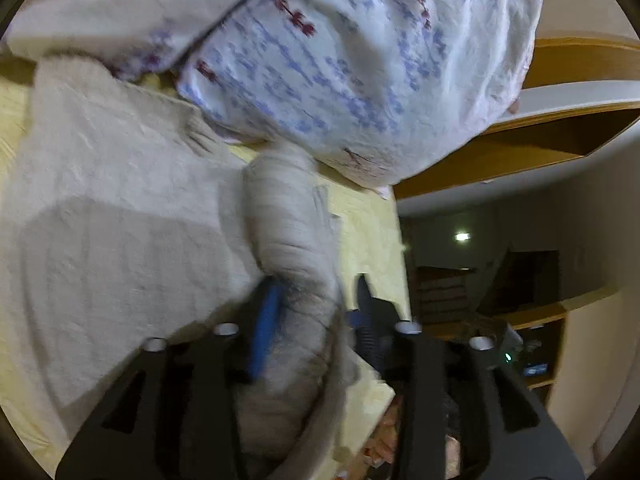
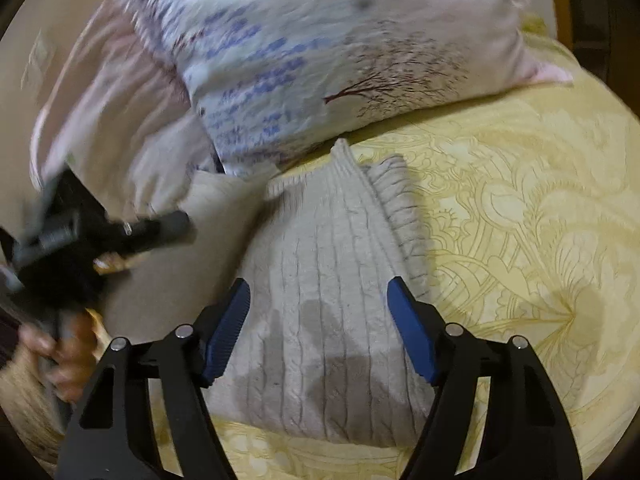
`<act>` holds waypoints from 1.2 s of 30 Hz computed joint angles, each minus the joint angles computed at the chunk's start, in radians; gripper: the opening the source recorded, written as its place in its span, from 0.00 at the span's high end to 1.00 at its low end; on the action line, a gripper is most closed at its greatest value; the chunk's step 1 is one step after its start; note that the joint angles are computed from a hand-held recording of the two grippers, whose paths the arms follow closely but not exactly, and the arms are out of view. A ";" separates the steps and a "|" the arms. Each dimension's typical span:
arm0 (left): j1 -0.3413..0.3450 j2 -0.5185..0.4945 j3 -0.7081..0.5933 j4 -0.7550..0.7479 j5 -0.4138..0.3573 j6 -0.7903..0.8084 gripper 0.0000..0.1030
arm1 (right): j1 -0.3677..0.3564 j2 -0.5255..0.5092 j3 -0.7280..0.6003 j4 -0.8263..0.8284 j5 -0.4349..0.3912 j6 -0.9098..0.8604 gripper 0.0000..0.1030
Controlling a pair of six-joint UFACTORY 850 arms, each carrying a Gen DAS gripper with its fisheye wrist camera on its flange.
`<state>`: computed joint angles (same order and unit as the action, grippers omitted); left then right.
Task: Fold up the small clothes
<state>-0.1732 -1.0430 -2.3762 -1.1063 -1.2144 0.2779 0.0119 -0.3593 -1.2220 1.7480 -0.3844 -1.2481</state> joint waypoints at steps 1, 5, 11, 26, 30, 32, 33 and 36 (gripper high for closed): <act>0.000 -0.003 -0.005 -0.025 -0.009 0.012 0.33 | -0.015 -0.003 0.002 0.029 -0.051 0.002 0.31; 0.019 0.075 0.096 -0.115 0.013 0.157 0.17 | -0.069 -0.043 -0.019 0.077 -0.272 0.073 0.31; 0.068 0.227 0.307 0.057 0.259 0.128 0.17 | -0.074 -0.123 -0.126 -0.055 -0.406 0.243 0.33; 0.042 0.227 0.370 0.337 0.270 -0.027 0.17 | -0.029 -0.263 -0.301 -0.202 -0.442 0.448 0.70; 0.053 0.246 0.402 0.325 0.266 -0.012 0.15 | -0.012 -0.232 -0.287 -0.193 -0.356 0.379 0.82; 0.049 0.241 0.396 0.318 0.270 -0.016 0.15 | -0.006 -0.200 -0.274 -0.208 -0.305 0.331 0.83; 0.050 0.245 0.403 0.309 0.272 -0.008 0.15 | -0.005 -0.181 -0.266 -0.213 -0.280 0.309 0.83; 0.055 0.263 0.427 0.287 0.265 0.019 0.14 | -0.011 -0.133 -0.237 -0.233 -0.209 0.277 0.83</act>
<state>-0.1184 -0.7795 -1.9494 -0.8192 -0.9492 0.2967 0.0010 -0.4922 -1.4593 1.5145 -0.5939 -0.9712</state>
